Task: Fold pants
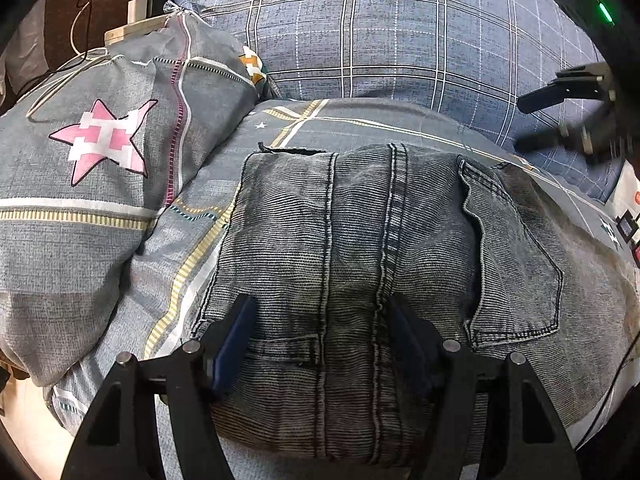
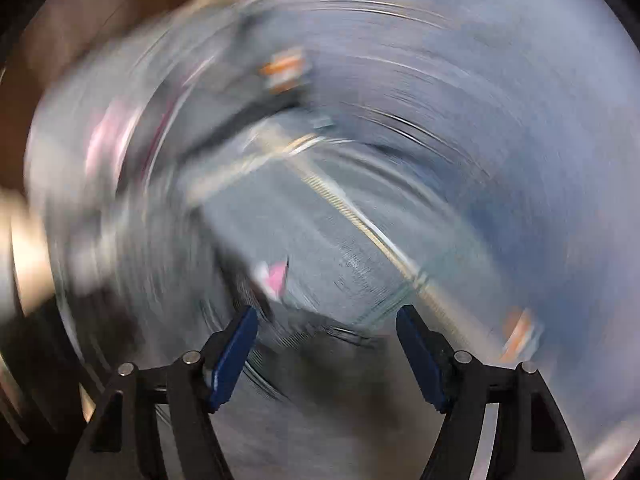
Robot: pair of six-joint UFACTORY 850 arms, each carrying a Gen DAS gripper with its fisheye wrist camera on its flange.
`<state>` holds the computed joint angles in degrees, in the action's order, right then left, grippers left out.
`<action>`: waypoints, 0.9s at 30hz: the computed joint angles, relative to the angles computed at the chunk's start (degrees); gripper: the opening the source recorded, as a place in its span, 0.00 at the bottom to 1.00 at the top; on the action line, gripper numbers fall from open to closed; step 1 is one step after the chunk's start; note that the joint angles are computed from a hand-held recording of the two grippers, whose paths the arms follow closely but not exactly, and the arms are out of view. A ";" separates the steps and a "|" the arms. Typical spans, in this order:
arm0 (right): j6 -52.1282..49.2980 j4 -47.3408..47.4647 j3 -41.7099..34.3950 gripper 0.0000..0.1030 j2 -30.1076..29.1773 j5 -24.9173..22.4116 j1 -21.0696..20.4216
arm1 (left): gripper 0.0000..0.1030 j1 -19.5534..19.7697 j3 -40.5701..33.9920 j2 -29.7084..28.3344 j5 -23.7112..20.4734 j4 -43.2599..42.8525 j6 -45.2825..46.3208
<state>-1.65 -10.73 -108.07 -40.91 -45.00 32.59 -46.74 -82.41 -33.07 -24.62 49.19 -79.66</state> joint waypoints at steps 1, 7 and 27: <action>-3.83 -3.43 1.27 0.72 0.48 0.13 0.55 | 0.67 0.03 0.04 0.01 0.10 0.08 -0.05; -31.31 4.84 5.21 0.62 1.62 3.95 0.91 | 0.69 -0.21 -0.67 -0.58 -0.84 1.18 -0.78; -48.49 19.74 -23.66 0.23 -17.96 -27.19 -3.92 | 0.77 -0.37 -2.44 -2.00 -3.01 3.22 -2.86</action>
<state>-50.14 9.01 -131.72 -58.87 -72.20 28.67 -47.11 -84.85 -35.06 -27.63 52.41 -82.52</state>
